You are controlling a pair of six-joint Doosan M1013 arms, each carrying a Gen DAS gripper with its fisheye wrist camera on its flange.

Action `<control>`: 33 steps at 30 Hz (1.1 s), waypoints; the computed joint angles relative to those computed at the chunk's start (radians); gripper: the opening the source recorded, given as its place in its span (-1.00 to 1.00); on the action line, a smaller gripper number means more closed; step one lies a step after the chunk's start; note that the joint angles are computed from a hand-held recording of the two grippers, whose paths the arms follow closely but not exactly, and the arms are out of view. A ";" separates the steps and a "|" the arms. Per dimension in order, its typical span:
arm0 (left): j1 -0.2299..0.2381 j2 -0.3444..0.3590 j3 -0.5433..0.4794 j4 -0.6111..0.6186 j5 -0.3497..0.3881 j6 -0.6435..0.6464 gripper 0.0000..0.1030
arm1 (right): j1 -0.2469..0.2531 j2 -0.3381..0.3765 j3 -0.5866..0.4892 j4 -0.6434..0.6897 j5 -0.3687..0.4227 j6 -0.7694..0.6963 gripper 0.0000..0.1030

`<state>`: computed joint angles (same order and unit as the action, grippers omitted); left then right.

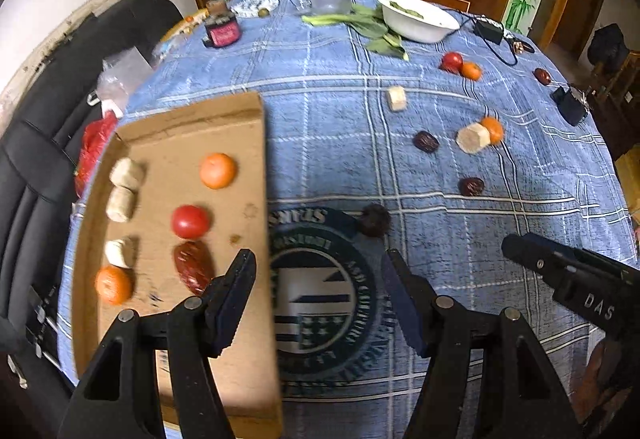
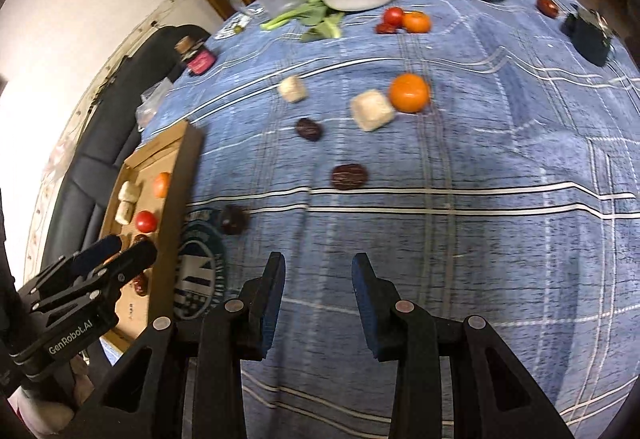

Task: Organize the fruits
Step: 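Move both tools out of the box over the remaining fruits, then grasp a beige cube with the left tool while the right tool grasps a mandarin orange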

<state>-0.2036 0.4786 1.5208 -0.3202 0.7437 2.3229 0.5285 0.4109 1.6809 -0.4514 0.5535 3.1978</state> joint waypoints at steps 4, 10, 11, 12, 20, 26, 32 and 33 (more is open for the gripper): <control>-0.007 0.015 -0.014 -0.004 0.040 -0.030 0.25 | -0.016 -0.017 0.031 -0.016 0.004 0.021 -0.28; -0.019 0.054 -0.077 -0.084 0.111 -0.042 0.25 | -0.057 -0.030 0.044 -0.043 0.013 0.005 -0.28; -0.022 0.061 -0.089 -0.100 0.121 -0.040 0.25 | -0.065 -0.029 0.041 -0.039 0.008 -0.011 -0.28; -0.027 0.069 -0.100 -0.110 0.128 -0.041 0.25 | -0.072 -0.026 0.037 -0.036 0.008 -0.027 -0.28; -0.070 0.124 -0.167 -0.129 0.148 -0.038 0.25 | -0.113 0.003 0.002 -0.035 0.038 -0.111 -0.28; -0.090 0.141 -0.179 -0.190 0.189 0.058 0.24 | -0.145 0.015 0.002 0.001 0.009 -0.171 -0.28; -0.097 0.159 -0.196 -0.185 0.219 0.059 0.24 | -0.169 0.048 -0.029 0.053 0.014 -0.249 -0.26; -0.097 0.164 -0.201 -0.182 0.224 0.056 0.24 | -0.171 0.054 -0.032 0.055 0.019 -0.253 -0.25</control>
<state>-0.3003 0.6431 1.3199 -0.5026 0.9680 2.3788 0.3578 0.4647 1.6489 -0.3962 0.5725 2.9445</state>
